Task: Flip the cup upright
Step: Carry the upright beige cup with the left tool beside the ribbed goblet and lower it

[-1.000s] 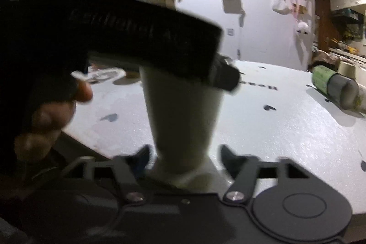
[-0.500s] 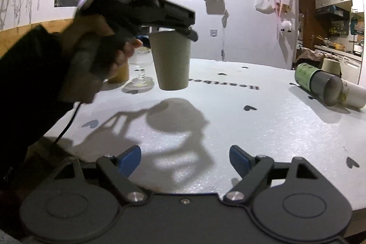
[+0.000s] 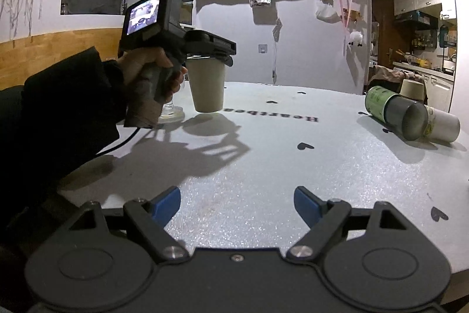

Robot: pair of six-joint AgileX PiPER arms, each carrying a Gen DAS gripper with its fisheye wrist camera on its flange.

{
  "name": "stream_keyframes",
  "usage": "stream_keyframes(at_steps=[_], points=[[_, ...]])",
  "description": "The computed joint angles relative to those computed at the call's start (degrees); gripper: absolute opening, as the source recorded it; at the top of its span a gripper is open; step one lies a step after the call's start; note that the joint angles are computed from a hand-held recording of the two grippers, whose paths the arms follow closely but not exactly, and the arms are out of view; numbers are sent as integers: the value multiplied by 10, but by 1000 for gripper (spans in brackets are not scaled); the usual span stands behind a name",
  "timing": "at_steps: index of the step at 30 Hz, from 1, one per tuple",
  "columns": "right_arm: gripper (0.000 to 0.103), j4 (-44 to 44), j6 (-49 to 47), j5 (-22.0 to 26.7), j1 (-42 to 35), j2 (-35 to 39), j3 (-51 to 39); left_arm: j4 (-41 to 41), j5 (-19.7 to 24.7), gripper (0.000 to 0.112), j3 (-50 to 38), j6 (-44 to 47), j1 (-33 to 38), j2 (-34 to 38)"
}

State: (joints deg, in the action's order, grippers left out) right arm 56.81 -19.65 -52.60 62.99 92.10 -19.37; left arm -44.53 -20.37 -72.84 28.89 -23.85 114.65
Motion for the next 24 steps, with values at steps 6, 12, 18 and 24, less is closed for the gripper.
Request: stream_keyframes(at_steps=[6,12,18,24], points=[[85,9,2,-6,6,-1,3,-12,-3,92,2,29,-7,6],[85,17,-6,-6,5,-7,-1,34,22,100,40,-51,3,-28],[86,19,-19,-15,-12,-16,-11,76,1,101,148,-91,-7,-109],[88,3,-31,-21,-38,-29,-26,81,-25,102,252,-100,-26,-198]])
